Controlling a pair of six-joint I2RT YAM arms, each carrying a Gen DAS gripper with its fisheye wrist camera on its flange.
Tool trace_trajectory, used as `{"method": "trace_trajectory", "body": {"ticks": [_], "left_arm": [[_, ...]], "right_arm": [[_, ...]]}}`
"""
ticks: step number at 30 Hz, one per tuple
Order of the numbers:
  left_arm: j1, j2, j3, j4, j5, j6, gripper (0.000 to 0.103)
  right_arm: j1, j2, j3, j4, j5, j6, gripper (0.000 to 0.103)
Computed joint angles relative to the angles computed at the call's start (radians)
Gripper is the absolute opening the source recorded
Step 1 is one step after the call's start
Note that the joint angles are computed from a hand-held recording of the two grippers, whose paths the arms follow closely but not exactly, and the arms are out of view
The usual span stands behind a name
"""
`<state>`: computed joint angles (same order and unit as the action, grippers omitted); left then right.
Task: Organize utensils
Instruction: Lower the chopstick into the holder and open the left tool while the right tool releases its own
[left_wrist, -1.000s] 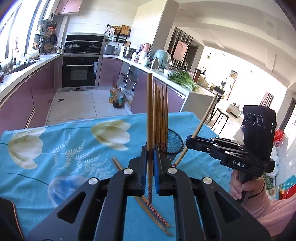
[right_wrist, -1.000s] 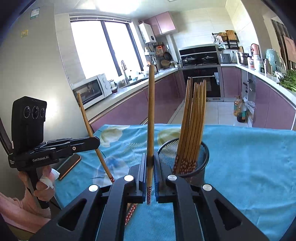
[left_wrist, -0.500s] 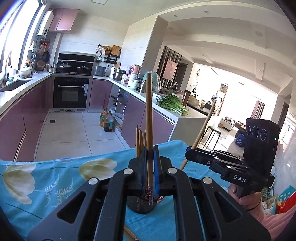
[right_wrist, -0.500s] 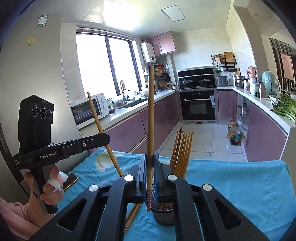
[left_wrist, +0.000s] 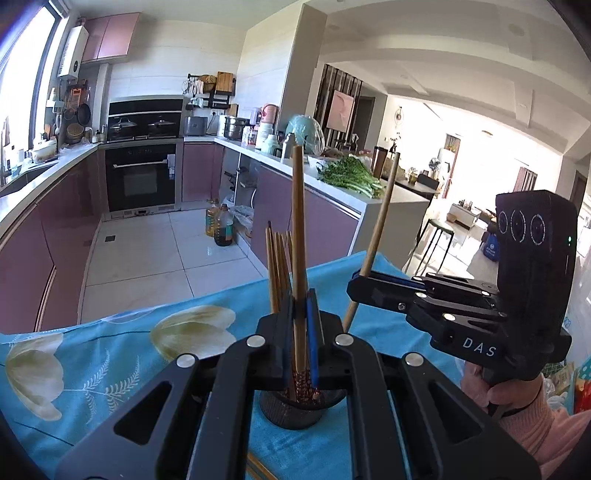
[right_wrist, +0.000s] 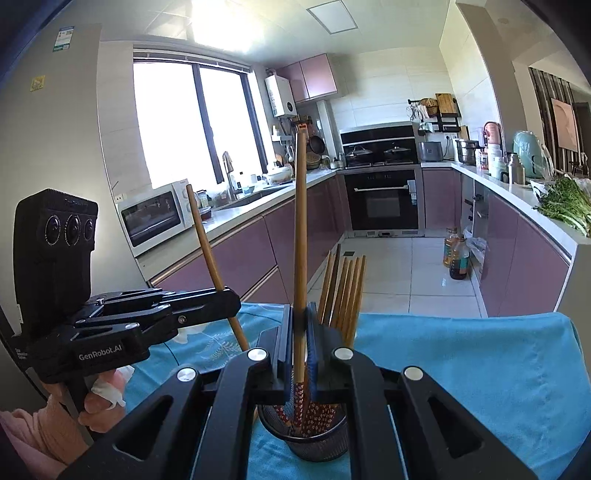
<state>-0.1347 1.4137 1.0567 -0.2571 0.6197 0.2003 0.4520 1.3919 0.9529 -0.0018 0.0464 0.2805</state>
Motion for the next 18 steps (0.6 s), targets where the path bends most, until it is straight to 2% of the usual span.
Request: {"method": "trace_trajectory", "body": {"ticks": [7,18], "left_arm": [[-0.038,0.073,0.023,-0.073,-0.046,0.087,0.007],[-0.072,0.161,0.088,-0.095,-0.121,0.066,0.008]], "right_arm": [[-0.011,0.068,0.024,-0.047,-0.03,0.022,0.006],[-0.039,0.148,0.067,-0.064,-0.076,0.067,0.007]]}}
